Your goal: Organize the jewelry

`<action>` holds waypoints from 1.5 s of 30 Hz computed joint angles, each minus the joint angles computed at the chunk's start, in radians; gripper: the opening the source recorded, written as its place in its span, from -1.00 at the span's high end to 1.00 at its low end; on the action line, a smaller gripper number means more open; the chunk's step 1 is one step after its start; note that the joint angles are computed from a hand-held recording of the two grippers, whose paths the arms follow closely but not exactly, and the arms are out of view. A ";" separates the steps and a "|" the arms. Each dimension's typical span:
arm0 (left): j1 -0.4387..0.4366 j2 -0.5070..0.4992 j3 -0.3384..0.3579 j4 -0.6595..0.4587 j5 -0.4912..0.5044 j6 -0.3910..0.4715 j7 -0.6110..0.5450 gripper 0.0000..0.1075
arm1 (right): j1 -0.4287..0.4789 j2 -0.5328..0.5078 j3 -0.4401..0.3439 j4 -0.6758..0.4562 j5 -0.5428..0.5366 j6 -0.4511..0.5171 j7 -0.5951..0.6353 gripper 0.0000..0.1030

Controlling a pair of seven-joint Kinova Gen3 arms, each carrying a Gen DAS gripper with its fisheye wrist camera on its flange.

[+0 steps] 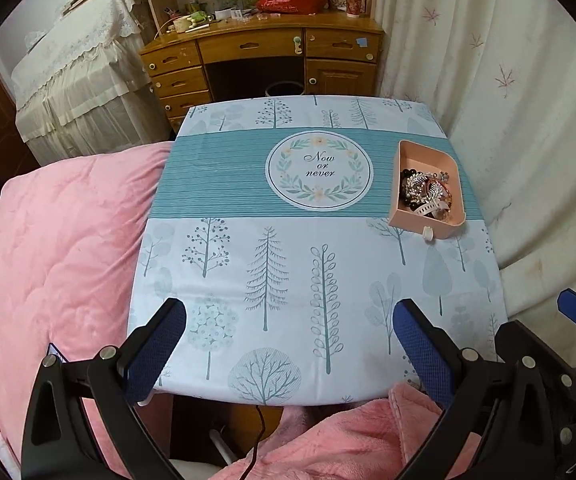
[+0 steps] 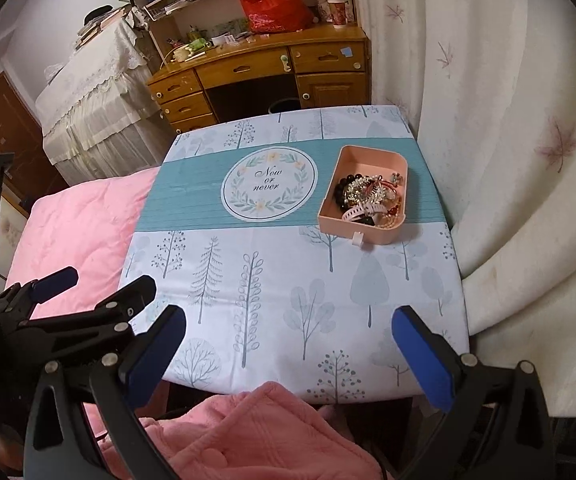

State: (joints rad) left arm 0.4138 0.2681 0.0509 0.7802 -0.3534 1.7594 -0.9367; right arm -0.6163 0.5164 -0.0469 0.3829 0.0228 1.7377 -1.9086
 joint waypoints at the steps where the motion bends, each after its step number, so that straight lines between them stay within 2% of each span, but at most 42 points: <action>1: 0.000 -0.002 0.000 0.003 0.000 0.001 0.000 -0.90 | 0.000 -0.006 0.000 0.011 -0.001 -0.005 -0.002 -1.00; 21: 0.008 -0.011 0.005 0.014 -0.023 0.013 0.017 -0.90 | -0.006 -0.042 -0.013 0.093 0.010 -0.047 -0.009 -1.00; 45: 0.016 0.013 -0.005 -0.020 -0.027 0.031 0.015 -0.90 | 0.006 -0.020 -0.011 0.061 0.000 -0.022 -0.005 -1.00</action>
